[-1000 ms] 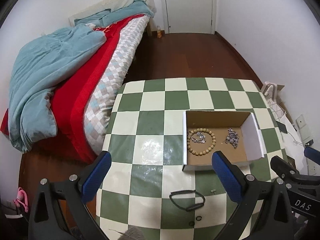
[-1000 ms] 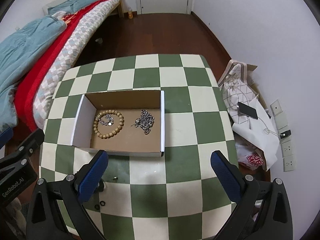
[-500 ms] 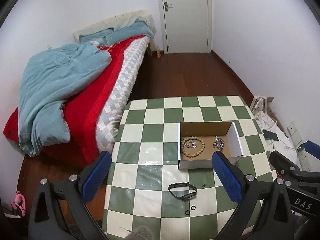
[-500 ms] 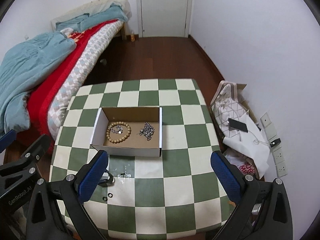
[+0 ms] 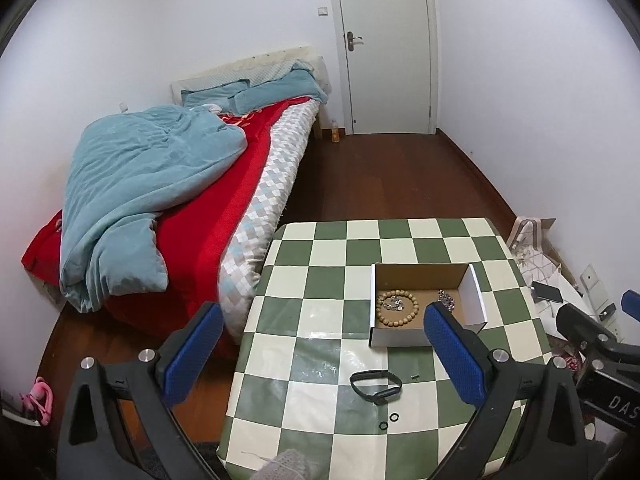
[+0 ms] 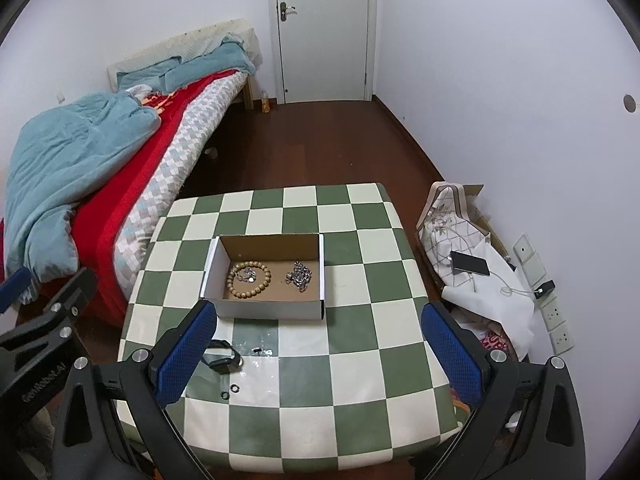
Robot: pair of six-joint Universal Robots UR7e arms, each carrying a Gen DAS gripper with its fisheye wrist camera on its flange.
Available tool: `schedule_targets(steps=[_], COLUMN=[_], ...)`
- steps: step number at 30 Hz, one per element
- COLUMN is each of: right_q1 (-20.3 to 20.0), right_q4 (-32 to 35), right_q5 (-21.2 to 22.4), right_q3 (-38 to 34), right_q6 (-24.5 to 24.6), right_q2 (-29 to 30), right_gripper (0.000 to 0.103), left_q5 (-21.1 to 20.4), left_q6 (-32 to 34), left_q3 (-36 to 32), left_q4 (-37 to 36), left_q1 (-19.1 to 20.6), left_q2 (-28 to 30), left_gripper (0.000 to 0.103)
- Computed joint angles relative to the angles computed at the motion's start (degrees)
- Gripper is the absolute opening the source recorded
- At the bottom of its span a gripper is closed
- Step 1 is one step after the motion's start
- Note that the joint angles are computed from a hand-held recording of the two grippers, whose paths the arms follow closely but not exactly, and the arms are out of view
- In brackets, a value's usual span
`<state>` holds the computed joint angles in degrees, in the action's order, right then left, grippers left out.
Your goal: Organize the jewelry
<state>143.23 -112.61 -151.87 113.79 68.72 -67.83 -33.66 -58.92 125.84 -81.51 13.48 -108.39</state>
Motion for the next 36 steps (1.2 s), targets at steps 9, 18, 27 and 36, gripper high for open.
schedule_targets(steps=[9,18,27,36], right_q1=[-3.0,-14.5,-21.9,-23.3], right_q4=[-17.2,-44.8,-67.1,-70.4], right_q5=[6.6,21.3,24.6,23.5], right_q3=[6.7,16.5,19.1,15.1], right_q6=[-8.2,-17.8,-27.3,-35.1], right_q2=[0.6,10.4,19.0,25.0], right_gripper=[0.103,0.068,0.054,0.024], left_q5=[5.1,5.7,6.3,4.4], left_q6=[-12.7,-14.1,-10.6,-5.3], left_q3=[1.1,4.9,5.8,6.0], left_q4=[16.9,21.9,16.8,8.3], left_q1=[2.3,11.7,18.8,23.0], left_q2=[1.6,4.5,7.5,10.4], left_gripper=[0.102,0.102,0.102,0.102])
